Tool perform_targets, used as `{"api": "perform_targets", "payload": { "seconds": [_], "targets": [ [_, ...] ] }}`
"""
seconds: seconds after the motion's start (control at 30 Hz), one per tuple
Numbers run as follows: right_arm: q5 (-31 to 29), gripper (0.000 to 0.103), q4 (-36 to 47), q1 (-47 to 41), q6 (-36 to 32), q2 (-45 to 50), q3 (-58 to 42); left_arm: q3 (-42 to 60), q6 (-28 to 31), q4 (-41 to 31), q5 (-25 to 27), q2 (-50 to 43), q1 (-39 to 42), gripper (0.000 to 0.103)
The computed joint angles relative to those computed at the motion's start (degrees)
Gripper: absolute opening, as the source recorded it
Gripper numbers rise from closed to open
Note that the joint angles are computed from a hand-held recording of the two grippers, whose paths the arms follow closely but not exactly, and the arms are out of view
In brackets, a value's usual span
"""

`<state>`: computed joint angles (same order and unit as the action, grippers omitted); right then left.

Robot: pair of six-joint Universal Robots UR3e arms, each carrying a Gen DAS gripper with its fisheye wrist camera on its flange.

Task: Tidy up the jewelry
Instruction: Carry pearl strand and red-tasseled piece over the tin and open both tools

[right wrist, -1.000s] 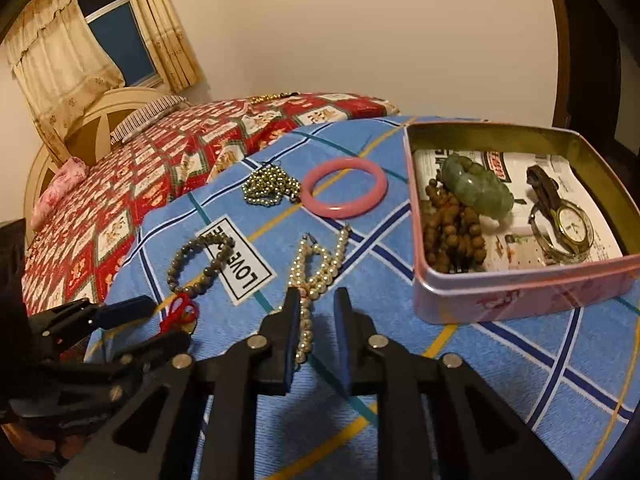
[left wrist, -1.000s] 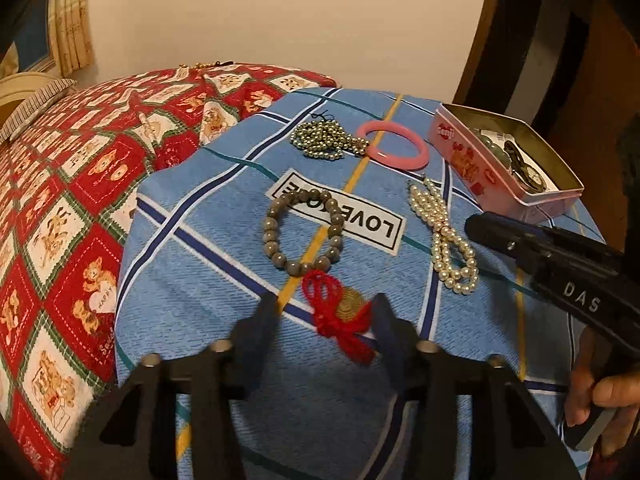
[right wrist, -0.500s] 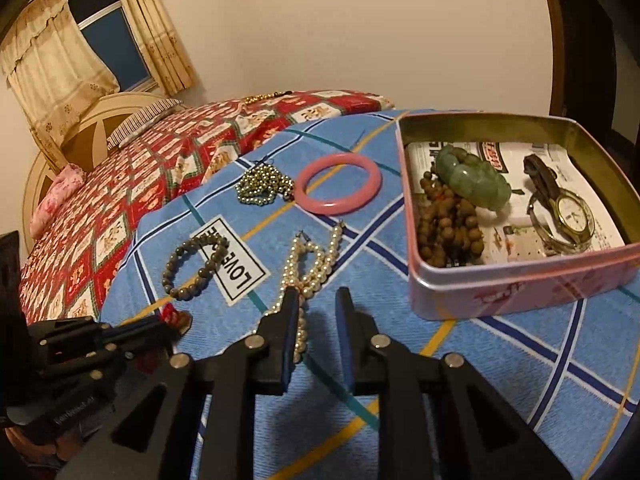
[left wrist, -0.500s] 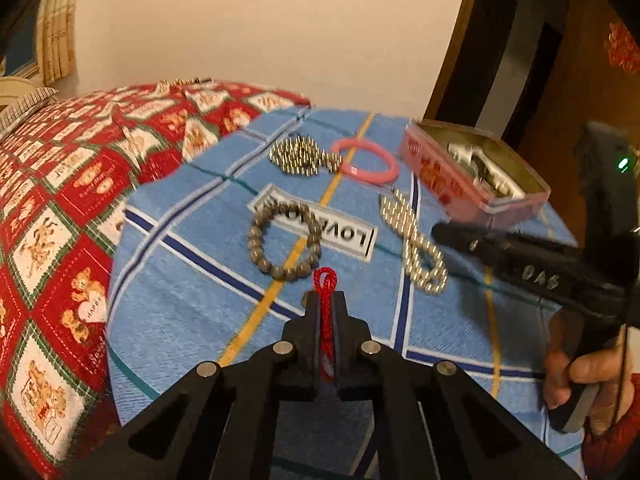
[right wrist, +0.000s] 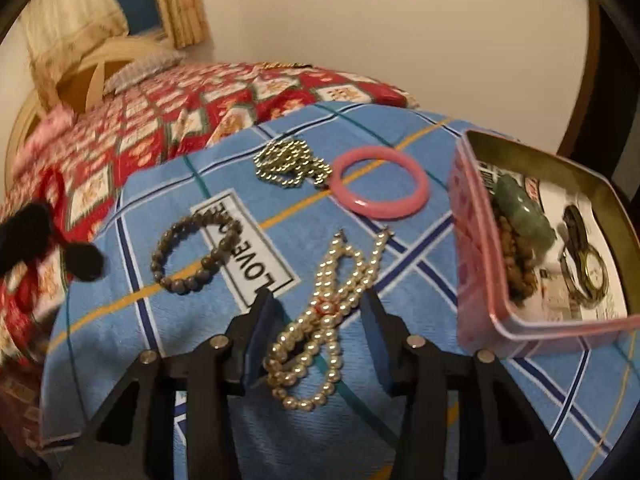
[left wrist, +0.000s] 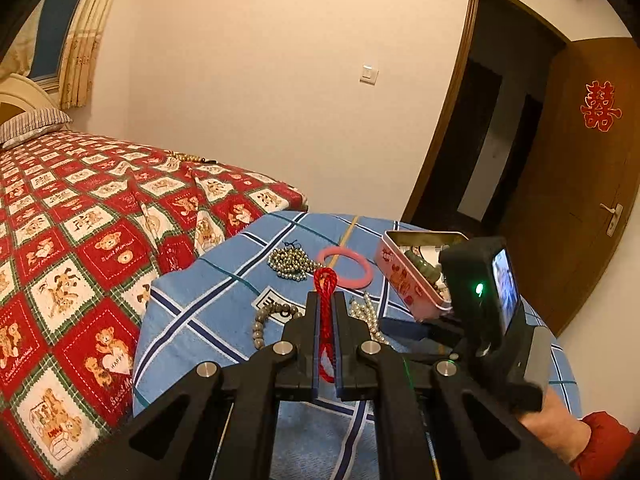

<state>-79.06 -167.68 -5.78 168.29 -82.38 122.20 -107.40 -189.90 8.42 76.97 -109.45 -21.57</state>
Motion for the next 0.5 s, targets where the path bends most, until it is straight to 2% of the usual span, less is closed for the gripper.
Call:
{"api": "perform_targets", "payload": {
  "seconds": [0.03,0.1,0.2,0.27,0.5],
  "targets": [
    [-1.9,0.040,-0.2,1.1,-0.6,0.1,-0.2,0.3,-0.1,-0.1,0.3,-0.1,-0.2,0.004],
    [-1.5,0.018,-1.0,0.7,-1.7,-0.6,1.0,0.7,-0.4,-0.3,0.7,-0.1,-0.5,0.004],
    [2.5,0.016,-0.8,-2.1,-2.8,-2.5,3.1,1.5,-0.7,-0.6,1.8,-0.5,-1.4,0.004],
    [9.1,0.016,-2.0,-6.5,-3.5,-5.7,6.7,2.3,-0.7,-0.9,3.1,-0.9,-2.2,0.004],
    [25.9,0.016,-6.4,-19.1,-1.4,-16.0,15.3,6.8,-1.5,-2.4,5.3,-3.2,-4.4,0.004]
  ]
}}
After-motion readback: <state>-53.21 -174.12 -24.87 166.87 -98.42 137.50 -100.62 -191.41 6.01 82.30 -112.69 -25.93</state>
